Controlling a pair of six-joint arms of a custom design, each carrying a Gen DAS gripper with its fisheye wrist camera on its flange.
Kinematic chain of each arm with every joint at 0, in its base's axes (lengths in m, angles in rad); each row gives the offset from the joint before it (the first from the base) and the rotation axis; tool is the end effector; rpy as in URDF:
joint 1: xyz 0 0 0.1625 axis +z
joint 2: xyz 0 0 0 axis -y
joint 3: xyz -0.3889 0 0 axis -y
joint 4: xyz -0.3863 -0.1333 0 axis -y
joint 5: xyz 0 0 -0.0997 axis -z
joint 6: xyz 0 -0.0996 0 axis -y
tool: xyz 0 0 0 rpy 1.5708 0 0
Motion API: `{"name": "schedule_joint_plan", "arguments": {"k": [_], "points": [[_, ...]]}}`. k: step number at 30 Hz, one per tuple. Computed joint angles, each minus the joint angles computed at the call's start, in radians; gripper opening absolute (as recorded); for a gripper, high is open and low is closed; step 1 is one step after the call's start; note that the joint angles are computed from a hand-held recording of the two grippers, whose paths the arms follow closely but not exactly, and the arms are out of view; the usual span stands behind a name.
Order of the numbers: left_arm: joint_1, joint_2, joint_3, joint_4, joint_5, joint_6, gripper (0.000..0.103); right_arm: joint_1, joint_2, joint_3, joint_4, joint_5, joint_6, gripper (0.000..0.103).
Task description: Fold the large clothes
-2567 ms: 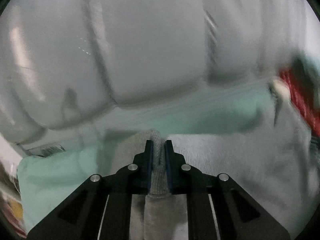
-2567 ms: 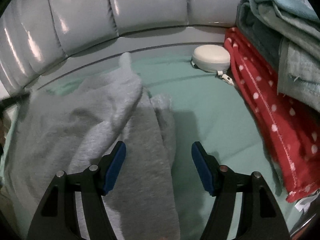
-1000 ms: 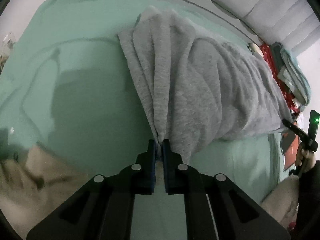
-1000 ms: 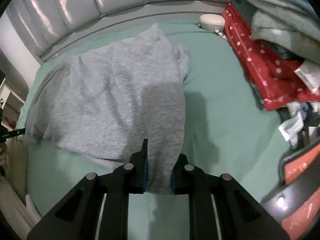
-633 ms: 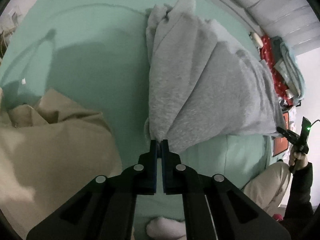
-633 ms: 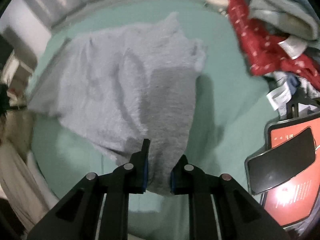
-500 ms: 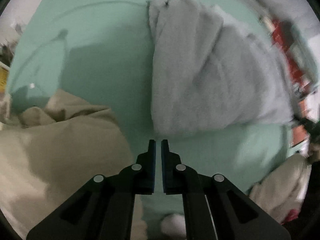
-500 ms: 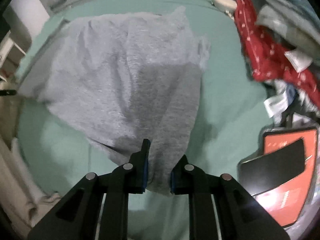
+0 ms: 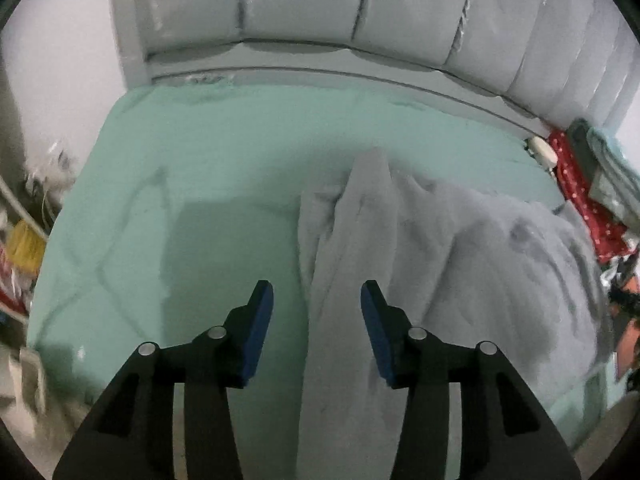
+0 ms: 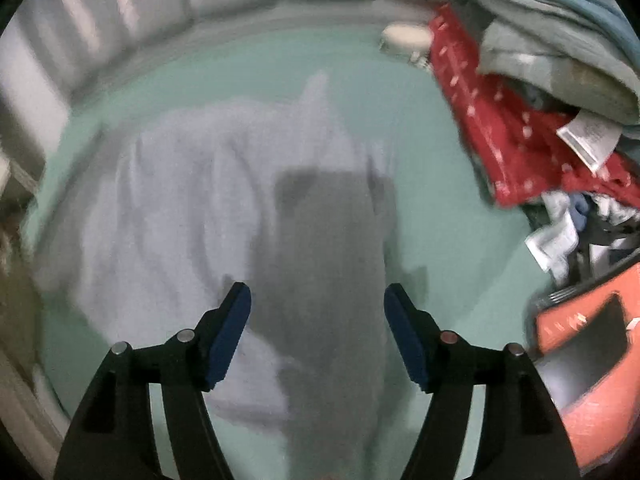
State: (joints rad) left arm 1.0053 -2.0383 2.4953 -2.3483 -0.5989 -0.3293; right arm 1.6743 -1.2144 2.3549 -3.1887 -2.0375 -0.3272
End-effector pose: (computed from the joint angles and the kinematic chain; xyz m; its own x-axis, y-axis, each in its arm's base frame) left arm 0.0300 -0.3550 0.3173 -0.7468 -0.1812 -0.6399 0.2822 0.7849 -0.5516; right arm 0.1321 -0.4148 0.1427 -0.8319 -0.1766 0.5261 -0.3793 0.8730 -0.3067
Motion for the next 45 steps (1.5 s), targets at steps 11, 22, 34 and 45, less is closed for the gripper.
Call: {"name": "schedule_joint_plan", "arguments": {"k": [11, 22, 34, 45], "points": [[0.230, 0.422, -0.145, -0.390, -0.158, 0.299, 0.048, -0.039, 0.337, -0.260, -0.191, 0.120, -0.089, 0.069], [0.247, 0.460, -0.163, -0.478, -0.169, 0.311, 0.012, -0.057, 0.396, -0.275, -0.210, 0.145, -0.106, 0.058], [0.226, 0.429, -0.116, -0.514, -0.095, 0.293, 0.012, -0.044, 0.377, -0.273, -0.180, 0.065, -0.028, 0.012], [0.075, 0.491, -0.058, -0.641, 0.123, 0.356, 0.020, -0.003, 0.437, -0.280, -0.298, -0.075, -0.103, 0.055]]}}
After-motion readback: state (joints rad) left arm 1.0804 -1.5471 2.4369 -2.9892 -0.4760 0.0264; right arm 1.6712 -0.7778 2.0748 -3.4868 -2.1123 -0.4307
